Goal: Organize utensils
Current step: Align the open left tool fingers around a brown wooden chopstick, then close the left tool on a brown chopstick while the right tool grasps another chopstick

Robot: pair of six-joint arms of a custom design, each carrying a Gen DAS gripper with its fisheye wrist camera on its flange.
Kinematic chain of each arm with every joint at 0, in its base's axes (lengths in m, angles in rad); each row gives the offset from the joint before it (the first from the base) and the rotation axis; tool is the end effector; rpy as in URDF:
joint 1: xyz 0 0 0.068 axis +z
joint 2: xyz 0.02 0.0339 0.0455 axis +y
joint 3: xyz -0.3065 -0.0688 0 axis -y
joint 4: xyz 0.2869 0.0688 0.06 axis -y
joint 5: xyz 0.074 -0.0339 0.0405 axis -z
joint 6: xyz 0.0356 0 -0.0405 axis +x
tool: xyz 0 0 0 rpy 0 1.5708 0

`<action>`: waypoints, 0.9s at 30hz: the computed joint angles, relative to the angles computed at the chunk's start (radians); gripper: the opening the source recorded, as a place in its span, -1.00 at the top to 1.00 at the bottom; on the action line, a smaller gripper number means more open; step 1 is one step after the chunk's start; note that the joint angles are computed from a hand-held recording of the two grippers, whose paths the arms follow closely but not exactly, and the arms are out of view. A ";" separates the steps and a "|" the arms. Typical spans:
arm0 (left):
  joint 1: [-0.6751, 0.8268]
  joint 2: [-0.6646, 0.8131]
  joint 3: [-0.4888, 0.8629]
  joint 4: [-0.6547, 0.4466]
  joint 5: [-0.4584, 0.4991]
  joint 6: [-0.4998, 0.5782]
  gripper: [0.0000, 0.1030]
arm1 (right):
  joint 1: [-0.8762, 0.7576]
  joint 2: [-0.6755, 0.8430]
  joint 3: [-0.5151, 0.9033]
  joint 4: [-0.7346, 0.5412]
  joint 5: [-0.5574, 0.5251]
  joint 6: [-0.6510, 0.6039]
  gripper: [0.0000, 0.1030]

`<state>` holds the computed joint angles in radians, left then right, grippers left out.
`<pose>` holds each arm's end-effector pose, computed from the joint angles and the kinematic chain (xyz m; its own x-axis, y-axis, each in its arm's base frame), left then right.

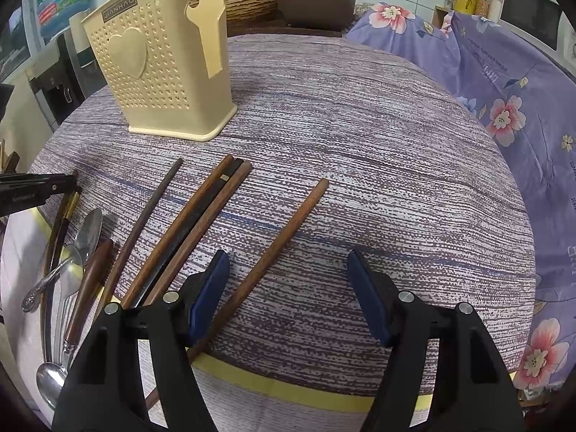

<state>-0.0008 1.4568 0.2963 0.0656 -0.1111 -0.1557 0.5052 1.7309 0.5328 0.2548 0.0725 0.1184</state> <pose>0.2047 0.0038 0.0816 -0.8704 -0.1534 -0.4679 -0.1872 0.9820 0.0263 0.2581 0.1398 0.0821 -0.7560 -0.2835 -0.5899 -0.3587 0.9334 0.0111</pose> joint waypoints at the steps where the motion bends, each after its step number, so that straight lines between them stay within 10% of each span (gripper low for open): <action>1: 0.011 -0.004 0.012 -0.018 0.011 -0.002 0.57 | 0.000 0.001 0.002 -0.002 0.000 0.000 -0.32; 8: -0.099 -0.086 -0.043 -0.056 -0.055 -0.081 0.57 | 0.003 0.022 0.051 -0.052 0.018 0.038 -0.30; 21: -0.233 -0.052 0.004 -0.110 -0.151 -0.170 0.84 | 0.031 0.077 0.178 -0.166 0.033 0.122 0.69; 27: -0.177 0.006 0.035 -0.062 -0.131 -0.119 0.85 | 0.013 0.078 0.172 -0.140 -0.005 0.122 0.75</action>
